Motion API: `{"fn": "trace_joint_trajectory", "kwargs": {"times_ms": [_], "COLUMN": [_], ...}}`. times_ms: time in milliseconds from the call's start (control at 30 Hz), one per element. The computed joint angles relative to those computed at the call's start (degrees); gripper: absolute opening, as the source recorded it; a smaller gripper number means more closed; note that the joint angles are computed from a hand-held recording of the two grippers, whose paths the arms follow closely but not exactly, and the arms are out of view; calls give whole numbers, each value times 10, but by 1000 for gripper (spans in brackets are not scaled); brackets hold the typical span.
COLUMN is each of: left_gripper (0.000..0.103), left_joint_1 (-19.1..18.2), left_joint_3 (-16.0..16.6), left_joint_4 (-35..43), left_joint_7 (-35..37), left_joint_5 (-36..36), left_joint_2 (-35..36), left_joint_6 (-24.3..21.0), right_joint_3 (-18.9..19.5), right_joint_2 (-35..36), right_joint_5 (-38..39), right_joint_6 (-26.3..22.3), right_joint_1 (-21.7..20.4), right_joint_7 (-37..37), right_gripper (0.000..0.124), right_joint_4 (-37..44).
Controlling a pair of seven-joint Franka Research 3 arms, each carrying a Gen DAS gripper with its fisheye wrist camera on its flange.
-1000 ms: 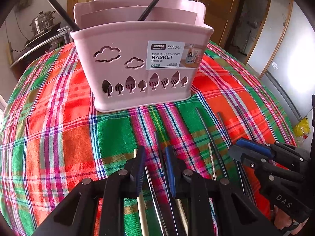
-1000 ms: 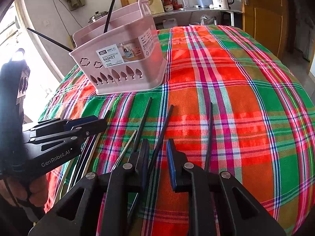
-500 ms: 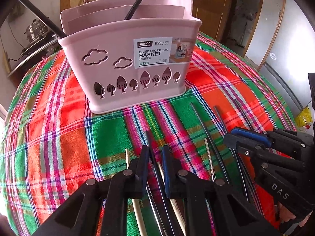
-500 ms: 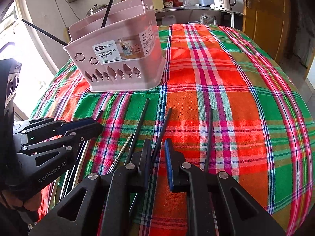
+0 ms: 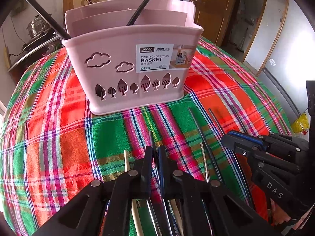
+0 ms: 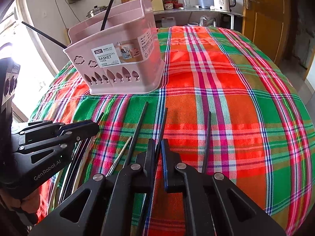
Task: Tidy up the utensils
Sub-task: 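Close the left tool on a black chopstick while the right tool grasps another, then lift both held black chopsticks and carry them above the pink basket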
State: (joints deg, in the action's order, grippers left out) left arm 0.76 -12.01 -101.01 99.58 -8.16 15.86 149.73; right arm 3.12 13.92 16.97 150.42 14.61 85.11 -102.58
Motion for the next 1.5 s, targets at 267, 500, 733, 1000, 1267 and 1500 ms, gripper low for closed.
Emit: {"fn": "trace_joint_trajectory", "kwargs": {"times_ms": [267,500,733,1000,1267,1500], "left_gripper": [5,5,4,4,4,4], "left_joint_1": [19,15,0,-16,-32,-42], "left_joint_3": [-15,-4,17,38,55,66], "left_joint_4": [-21,-29,-28,-41,-61,-84], "left_joint_7": [63,108,143,181,190,203], "left_joint_5": [-84,-152,-199,-244,-255,-266], "left_joint_2": [-41,-87,-126,-158,-181,-199], "left_joint_6": [24,37,54,68,73,77], "right_joint_3": [12,17,15,13,9,5], "right_joint_2": [-30,-61,-87,-111,-128,-141], "right_joint_5": [63,125,151,182,187,189], "right_joint_6": [25,49,84,114,115,114], "right_joint_1": [-15,-19,-14,-8,-3,1], "right_joint_7": [-51,-107,-140,-175,-186,-199], "right_gripper": [5,5,5,5,5,5], "right_joint_4": [-15,-20,-19,-31,-45,-58]}}
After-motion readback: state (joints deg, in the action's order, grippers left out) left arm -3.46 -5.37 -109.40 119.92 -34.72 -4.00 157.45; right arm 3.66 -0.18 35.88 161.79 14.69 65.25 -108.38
